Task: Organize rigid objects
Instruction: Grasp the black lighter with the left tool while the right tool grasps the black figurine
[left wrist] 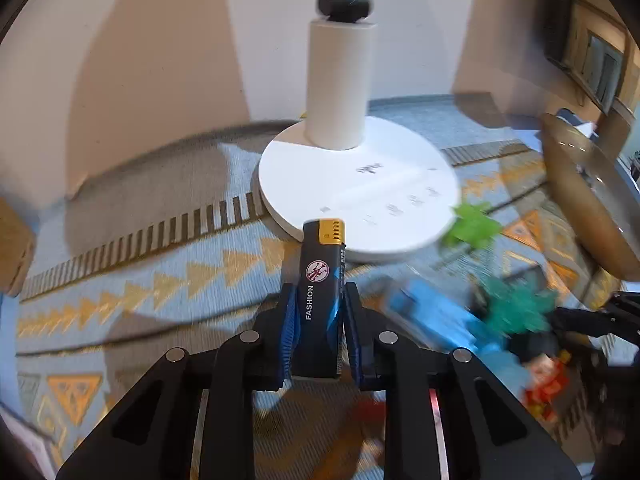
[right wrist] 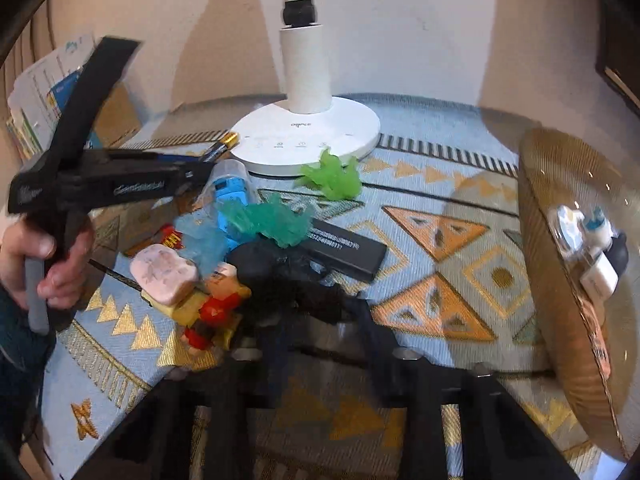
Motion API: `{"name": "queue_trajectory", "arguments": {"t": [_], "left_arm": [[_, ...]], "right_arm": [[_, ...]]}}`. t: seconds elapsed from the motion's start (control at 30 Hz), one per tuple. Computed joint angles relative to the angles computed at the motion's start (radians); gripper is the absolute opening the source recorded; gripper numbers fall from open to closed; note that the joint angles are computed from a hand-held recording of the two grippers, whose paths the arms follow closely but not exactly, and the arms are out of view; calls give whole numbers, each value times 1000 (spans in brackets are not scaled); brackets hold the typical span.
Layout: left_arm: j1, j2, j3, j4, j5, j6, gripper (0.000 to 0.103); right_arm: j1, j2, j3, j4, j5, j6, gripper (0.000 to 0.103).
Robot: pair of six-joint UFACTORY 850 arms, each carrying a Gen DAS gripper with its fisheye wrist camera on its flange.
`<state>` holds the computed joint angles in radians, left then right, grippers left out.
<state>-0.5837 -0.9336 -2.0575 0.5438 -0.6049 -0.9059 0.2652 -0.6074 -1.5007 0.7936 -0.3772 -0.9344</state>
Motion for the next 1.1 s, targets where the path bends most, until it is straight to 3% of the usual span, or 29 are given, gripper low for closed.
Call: {"name": "queue_trajectory", "arguments": {"t": [0.13,0.2,0.27,0.37,0.4,0.5,0.57,0.7,0.77,0.87,1.0,1.1], "left_arm": [[-47,132,189,140,47,-205,12],[-68,203,294,217,79,-342,12],[-84,251,368,306,90,-484,12],[-94,292,444,357,116,-611,12],[-93,299,460,338,128,-612,12],[-88,299,471,312,126,-602,13],[-73,288,454,276,121,-576,31],[-40,228,360,126,109,-392,31],[-28,165,265,16,87,-230,31],[-22,100,164,-33,29,-148,33],[-11,76,125,-110,26,-84,30],[-12,104,171,-149,62,-64,27]], "right_arm": [[-37,44,64,168,-101,-139,1],[-36,66,91,138,-84,-114,1],[-32,70,89,84,-51,-59,9],[-28,34,32,13,-49,18,36],[-25,11,2,-31,-64,65,42],[-5,-18,-37,-92,-35,105,43],[11,-32,-57,-137,-21,124,47],[43,-42,-61,-235,55,157,47],[44,-45,-66,-173,39,76,34],[51,-31,-37,-143,82,8,33],[33,-5,-2,-33,23,-93,33],[26,46,69,-4,-1,-147,33]]}}
